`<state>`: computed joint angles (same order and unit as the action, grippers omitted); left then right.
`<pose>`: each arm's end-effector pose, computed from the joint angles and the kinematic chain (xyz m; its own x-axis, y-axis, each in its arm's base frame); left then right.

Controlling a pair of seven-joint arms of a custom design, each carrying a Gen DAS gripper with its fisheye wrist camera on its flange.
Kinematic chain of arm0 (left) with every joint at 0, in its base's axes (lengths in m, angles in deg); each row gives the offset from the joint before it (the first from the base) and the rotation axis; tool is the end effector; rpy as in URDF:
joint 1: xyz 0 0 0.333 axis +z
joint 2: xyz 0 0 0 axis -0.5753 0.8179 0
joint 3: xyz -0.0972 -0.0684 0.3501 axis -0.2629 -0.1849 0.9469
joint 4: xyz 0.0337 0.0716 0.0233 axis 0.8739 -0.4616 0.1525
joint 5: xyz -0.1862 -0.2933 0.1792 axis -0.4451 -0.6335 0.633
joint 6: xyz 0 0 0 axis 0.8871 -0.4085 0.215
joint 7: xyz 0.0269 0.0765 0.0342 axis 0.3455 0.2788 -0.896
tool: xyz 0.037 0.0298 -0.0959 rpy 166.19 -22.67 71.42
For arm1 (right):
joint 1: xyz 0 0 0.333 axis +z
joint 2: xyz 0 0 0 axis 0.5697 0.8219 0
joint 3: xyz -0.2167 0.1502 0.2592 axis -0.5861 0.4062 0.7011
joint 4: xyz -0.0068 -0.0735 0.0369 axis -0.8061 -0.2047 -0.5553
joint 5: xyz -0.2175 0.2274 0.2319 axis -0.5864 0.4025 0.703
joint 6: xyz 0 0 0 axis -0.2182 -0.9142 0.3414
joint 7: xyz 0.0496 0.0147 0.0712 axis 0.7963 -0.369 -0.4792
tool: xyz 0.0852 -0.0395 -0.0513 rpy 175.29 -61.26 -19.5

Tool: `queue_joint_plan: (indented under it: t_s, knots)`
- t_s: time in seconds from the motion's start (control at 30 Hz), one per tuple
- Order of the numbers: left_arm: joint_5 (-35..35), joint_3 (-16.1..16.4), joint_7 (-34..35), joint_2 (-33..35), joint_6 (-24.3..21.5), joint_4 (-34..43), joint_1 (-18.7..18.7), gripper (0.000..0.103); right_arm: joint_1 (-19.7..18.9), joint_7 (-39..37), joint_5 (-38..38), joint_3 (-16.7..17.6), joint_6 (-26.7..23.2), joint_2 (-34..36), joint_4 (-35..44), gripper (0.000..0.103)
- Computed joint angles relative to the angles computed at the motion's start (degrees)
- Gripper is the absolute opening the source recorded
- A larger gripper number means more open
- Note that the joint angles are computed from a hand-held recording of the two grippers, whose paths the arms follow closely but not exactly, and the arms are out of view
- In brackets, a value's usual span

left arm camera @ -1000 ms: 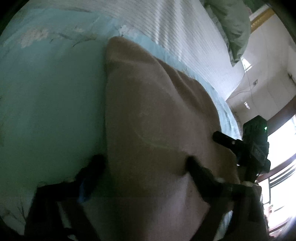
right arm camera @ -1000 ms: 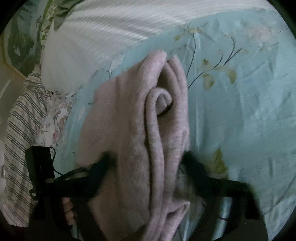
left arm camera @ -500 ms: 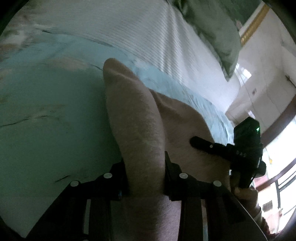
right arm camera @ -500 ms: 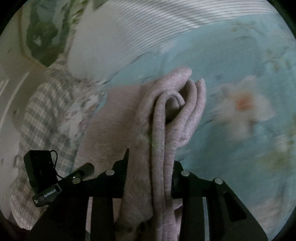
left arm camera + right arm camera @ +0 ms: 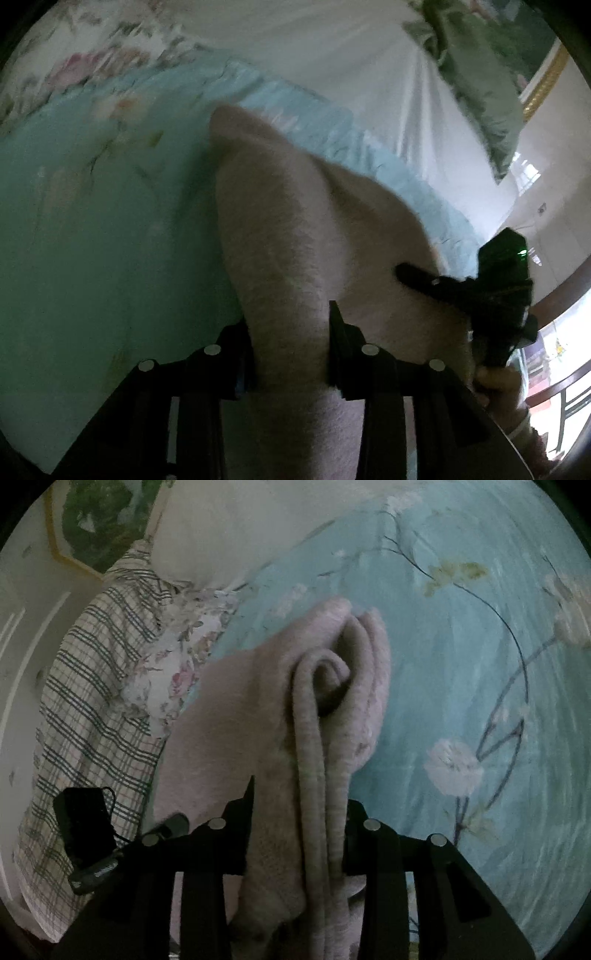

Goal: Fold small clothes

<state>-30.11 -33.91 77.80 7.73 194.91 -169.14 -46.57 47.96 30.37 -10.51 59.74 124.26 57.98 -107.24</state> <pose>0.4911 -0.1243 0.5421 0.1380 -0.8732 0.4673 -0.7424 -0.4036 -0.5347 0.6100 0.2329 0.4900 0.3243 -0.6422 -0.6946 -0.8915 0.0381 -0.4515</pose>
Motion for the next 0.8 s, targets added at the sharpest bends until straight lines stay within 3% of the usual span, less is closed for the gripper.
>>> queue_joint_plan:
  t_s: [0.1,0.2,0.33,0.47,0.57,0.67,0.8]
  knots:
    - [1.6,-0.8,-2.8,0.2,0.0,-0.8,1.2,0.055,0.1,0.8,-0.4,-0.2,0.9,-0.4,-0.9,0.047]
    - [4.7,-1.7,-5.9,-0.4,-0.6,-1.6,2.7,0.064,0.4,1.7,-1.2,-0.2,2.0,-1.0,-1.5,0.054]
    - [9.4,-2.7,-10.0,-1.8,-1.5,-2.2,4.2,0.065,0.4,3.3,-2.9,-0.8,3.2,-2.5,-2.8,0.063]
    - [14.0,-3.4,-13.3,-4.7,-1.6,-3.9,5.4,0.065,1.3,3.1,-4.6,-1.2,8.4,-5.9,-4.8,0.063]
    - [15.6,-2.8,-12.4,-7.5,0.1,-5.5,4.3,0.064,2.6,-2.1,-3.7,-0.8,13.4,-8.2,-5.3,0.06]
    - [15.1,-1.2,-9.3,-8.7,1.4,-5.9,1.2,0.063,3.3,-4.5,-4.6,-1.0,10.7,-7.8,-3.2,0.053]
    - [13.9,0.0,-5.5,-8.9,2.1,-6.0,-2.1,0.061,4.7,5.0,-16.4,-1.3,11.3,-4.2,-0.5,0.046]
